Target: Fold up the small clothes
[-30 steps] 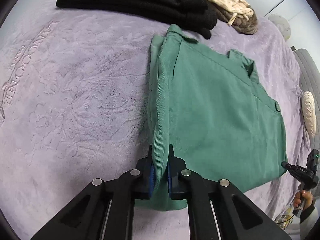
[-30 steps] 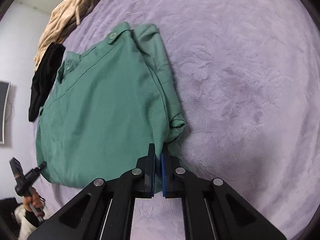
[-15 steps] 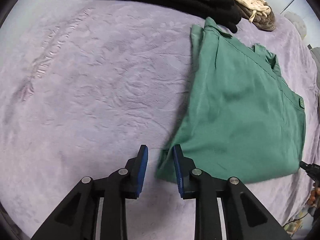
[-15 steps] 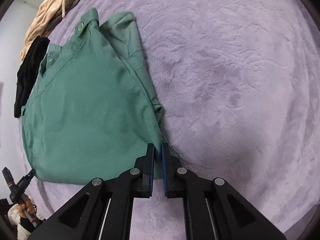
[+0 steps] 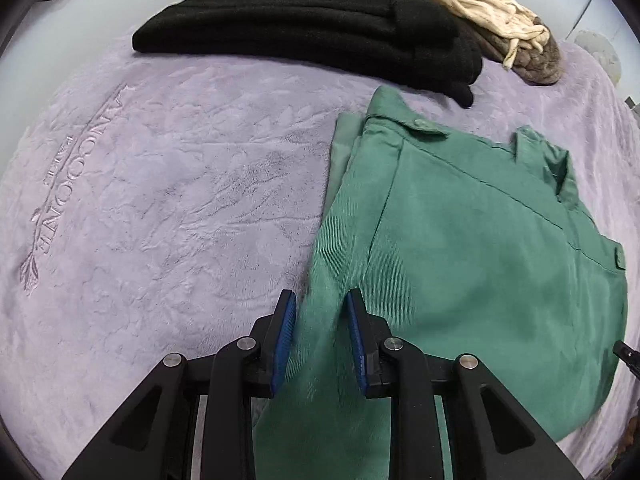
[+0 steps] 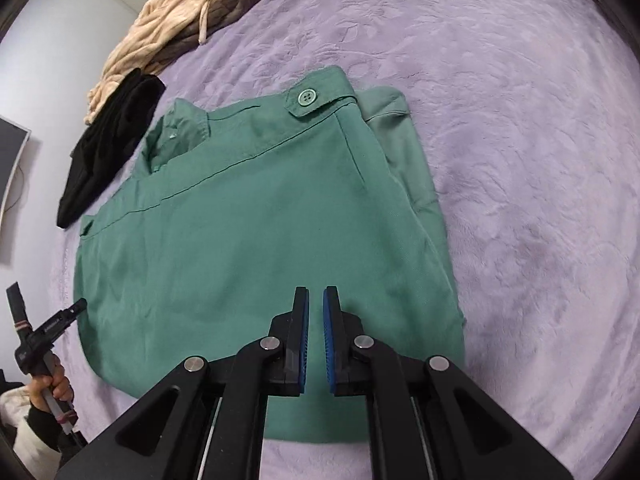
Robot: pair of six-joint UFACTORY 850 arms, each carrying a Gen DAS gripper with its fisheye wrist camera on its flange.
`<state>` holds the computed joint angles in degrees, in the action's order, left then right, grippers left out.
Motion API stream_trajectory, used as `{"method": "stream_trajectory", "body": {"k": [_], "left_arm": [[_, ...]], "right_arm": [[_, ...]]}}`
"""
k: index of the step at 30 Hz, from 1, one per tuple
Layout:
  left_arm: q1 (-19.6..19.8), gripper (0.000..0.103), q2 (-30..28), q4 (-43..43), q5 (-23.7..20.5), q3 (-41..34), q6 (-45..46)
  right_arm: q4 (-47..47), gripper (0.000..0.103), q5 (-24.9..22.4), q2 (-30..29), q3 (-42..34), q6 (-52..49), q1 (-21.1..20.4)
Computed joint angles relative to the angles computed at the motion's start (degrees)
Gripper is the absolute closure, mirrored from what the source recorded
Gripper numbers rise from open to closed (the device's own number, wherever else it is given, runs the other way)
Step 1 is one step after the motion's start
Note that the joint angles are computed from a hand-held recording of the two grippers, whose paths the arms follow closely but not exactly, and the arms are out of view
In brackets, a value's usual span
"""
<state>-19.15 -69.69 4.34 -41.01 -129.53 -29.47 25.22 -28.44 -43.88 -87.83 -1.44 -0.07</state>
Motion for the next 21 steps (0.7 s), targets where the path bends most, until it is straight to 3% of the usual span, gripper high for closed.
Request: {"method": "stream_trajectory", "body": {"k": [2,4,8,11,13,18,21], "left_arm": [[0.92,0.074,-1.55,-4.08,-0.03,-1.31,2.14],[1.48,0.057,-0.89,-4.74,1.00,0.27,2.20],[1.70,0.057,2.09,-1.99,1.22,4.27,1.87],[1.21,0.057,5.29,1.20,1.48,8.20,0.09],[0.62,0.057,7.51,3.15,1.93,10.86,-0.78],[-0.99,0.056,12.86,3.04,5.75,18.70,0.56],[-2.08,0.056,10.46,4.50,1.94,16.90,-0.47]], "right_arm": [[-6.07,0.095,-1.38,-2.90,-2.81,5.82,-0.71],[-5.70,0.101,-0.42,-3.24,-2.28,6.52,-2.16],[-0.13,0.100,0.76,-0.24,1.66,7.44,-4.45],[-0.92,0.095,2.00,3.14,5.07,6.97,-3.56],[3.17,0.095,2.88,5.59,7.83,2.27,-2.49],[24.06,0.094,0.90,9.16,13.55,-17.94,0.17],[20.85,0.090,-0.27,7.49,13.04,-16.18,1.97]]}}
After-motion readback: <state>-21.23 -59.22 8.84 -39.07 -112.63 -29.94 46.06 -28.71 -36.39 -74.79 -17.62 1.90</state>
